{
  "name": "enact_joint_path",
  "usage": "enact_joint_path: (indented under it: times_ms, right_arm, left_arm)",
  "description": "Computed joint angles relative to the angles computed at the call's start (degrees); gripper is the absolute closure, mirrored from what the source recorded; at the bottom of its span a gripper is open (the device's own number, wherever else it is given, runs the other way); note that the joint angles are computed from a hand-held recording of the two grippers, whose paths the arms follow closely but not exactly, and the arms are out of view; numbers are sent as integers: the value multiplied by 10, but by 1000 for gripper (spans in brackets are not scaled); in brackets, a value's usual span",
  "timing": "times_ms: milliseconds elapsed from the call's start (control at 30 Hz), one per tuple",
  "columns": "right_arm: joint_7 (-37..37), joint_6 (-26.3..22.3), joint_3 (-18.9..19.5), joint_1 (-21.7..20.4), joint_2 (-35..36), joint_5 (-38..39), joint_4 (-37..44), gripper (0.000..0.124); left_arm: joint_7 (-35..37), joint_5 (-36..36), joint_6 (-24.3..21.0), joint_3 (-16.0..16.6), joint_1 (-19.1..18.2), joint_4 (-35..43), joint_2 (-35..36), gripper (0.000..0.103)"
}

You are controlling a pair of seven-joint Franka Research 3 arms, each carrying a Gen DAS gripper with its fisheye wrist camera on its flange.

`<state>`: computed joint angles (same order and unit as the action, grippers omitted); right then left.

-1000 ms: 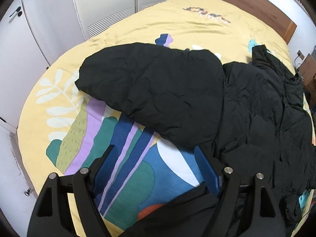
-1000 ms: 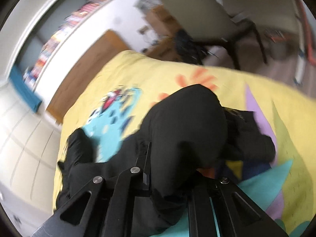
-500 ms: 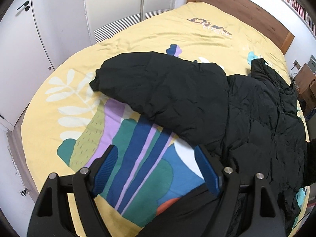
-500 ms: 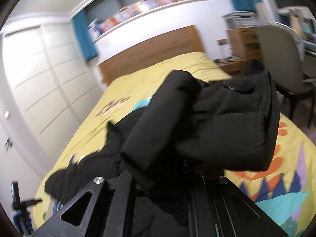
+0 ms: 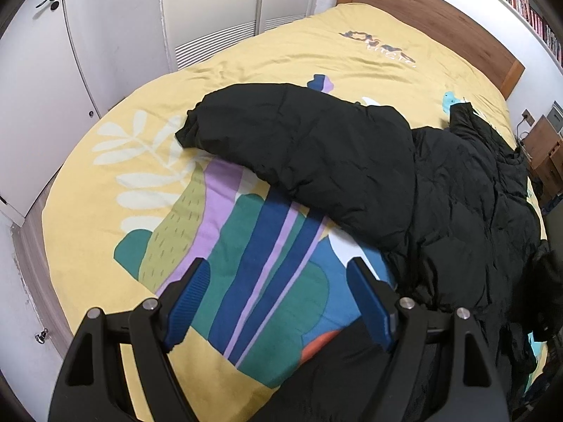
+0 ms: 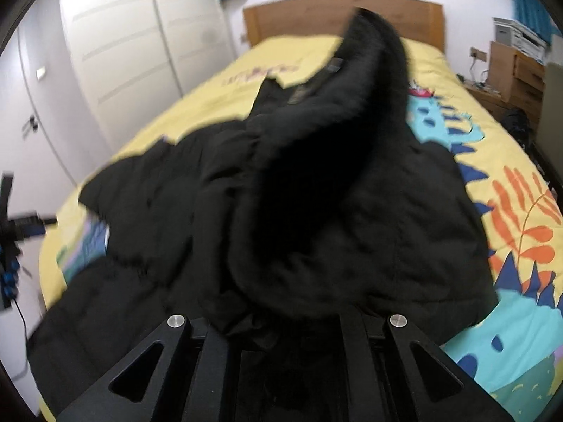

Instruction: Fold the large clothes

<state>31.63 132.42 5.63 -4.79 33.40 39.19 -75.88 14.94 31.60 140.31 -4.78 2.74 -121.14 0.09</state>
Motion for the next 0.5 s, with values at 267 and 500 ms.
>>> enact_joint_path:
  times_ms: [267, 500]
  right_arm:
    - [-32, 16, -5, -9, -28, 9, -40, 114]
    - [-28, 56, -5, 12, -36, 6, -53, 114]
  left_arm:
    - [-7, 7, -8, -7, -7, -1, -12, 24]
    - [-3, 0, -6, -9, -12, -7, -14, 24]
